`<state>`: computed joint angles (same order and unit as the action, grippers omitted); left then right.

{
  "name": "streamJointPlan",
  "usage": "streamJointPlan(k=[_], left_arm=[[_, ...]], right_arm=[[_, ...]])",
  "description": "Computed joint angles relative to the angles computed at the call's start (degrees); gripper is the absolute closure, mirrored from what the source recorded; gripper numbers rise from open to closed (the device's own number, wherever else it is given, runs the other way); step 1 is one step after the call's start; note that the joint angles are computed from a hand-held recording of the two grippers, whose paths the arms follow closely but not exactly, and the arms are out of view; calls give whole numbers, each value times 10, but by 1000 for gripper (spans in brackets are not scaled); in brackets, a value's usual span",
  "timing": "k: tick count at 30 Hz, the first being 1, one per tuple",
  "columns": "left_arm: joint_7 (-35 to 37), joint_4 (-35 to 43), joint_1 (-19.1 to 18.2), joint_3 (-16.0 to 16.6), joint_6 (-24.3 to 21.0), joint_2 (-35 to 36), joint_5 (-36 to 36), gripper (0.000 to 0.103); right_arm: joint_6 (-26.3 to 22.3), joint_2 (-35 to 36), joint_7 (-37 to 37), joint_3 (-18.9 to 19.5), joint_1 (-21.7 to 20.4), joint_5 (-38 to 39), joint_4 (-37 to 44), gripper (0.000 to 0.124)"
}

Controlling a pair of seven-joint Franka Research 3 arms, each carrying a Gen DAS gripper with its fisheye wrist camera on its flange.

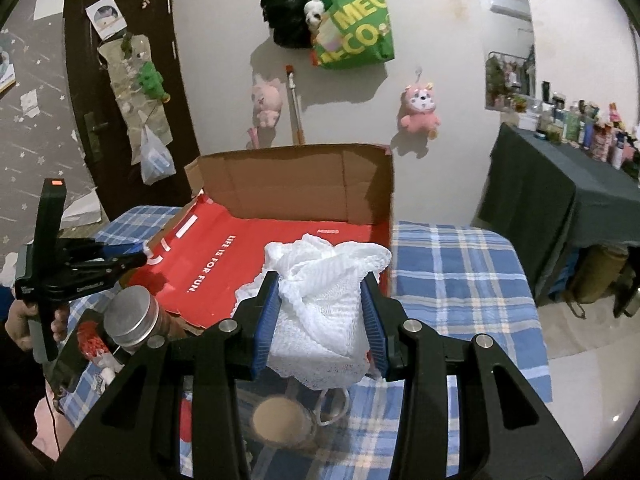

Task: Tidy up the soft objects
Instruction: 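Carry the blue roll with the left tool while the right tool carries the pouf to the red box, then release the pouf into the box with the right tool while the left tool releases the blue roll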

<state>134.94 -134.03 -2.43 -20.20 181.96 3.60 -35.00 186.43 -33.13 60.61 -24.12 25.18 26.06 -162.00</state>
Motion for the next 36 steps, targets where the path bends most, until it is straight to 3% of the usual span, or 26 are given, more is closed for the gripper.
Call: streamJointPlan(k=[2,10,15,19,28,36], left_arm=[[-53,7,-17,27,-8,9,69,79],[-129,60,0,29,-58,51,183,79],[-143,106,17,18,-112,85,220,79],[-177,136,0,35,-132,108,279,79],[-205,201,-9,36,-186,154,343,79],[-261,247,-41,64,-235,193,416,78]], right_arm=[[-13,12,-6,-22,22,0,17,86],[-70,78,-58,-64,74,43,93,86],[-119,135,-106,-99,112,90,150,86],[-163,188,-152,-118,134,149,199,86],[-205,250,-182,-69,84,191,249,91],[-257,301,-146,-14,18,150,277,91]])
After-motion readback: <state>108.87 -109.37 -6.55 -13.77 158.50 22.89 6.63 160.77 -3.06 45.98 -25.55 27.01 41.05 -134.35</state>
